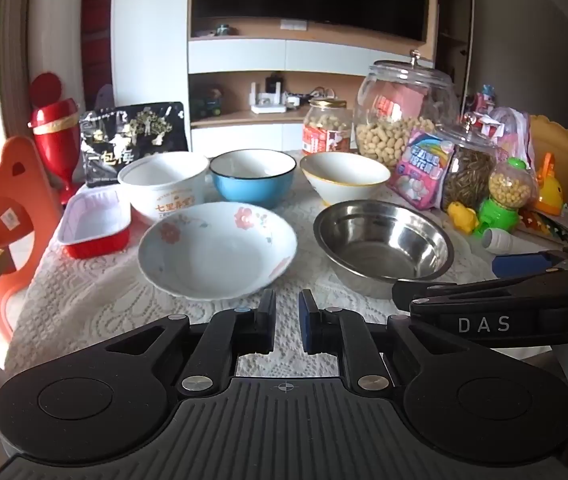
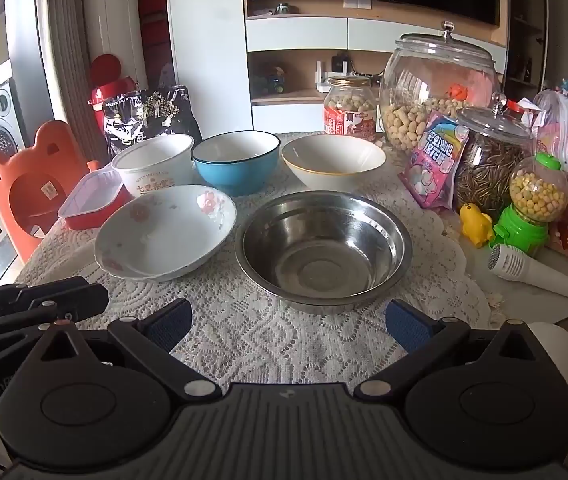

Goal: Organize plates and bowls

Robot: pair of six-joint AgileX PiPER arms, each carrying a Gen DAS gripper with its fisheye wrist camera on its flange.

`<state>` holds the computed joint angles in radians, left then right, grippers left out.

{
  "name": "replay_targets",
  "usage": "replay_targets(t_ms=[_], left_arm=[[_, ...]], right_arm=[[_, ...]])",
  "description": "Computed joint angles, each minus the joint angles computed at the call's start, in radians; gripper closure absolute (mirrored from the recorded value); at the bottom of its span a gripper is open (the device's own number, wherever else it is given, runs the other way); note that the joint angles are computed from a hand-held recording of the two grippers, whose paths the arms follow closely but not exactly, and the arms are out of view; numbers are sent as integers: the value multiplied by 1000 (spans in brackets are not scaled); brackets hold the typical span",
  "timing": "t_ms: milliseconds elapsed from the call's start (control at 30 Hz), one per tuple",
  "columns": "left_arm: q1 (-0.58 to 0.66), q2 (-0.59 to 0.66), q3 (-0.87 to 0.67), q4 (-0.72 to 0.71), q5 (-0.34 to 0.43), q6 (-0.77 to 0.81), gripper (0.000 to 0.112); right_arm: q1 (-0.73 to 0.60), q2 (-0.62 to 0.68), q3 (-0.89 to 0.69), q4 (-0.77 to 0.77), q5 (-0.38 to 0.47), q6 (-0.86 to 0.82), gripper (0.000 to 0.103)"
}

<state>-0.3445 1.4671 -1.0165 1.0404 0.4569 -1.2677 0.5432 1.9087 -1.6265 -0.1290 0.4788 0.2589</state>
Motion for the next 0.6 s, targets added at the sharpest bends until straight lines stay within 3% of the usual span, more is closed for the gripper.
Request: replay_targets(t_ms=[133,400,600], left_arm=[[6,-10,9,-25,-8,2,97],[0,18,-46,-171,60,156,97],[17,26,-51,-228,66,208,97]], right_arm=[[3,-11,11,-14,-4,10,0],[3,-3,27,1,-2,5,0],[3,12,-14,18,45,-12,0]])
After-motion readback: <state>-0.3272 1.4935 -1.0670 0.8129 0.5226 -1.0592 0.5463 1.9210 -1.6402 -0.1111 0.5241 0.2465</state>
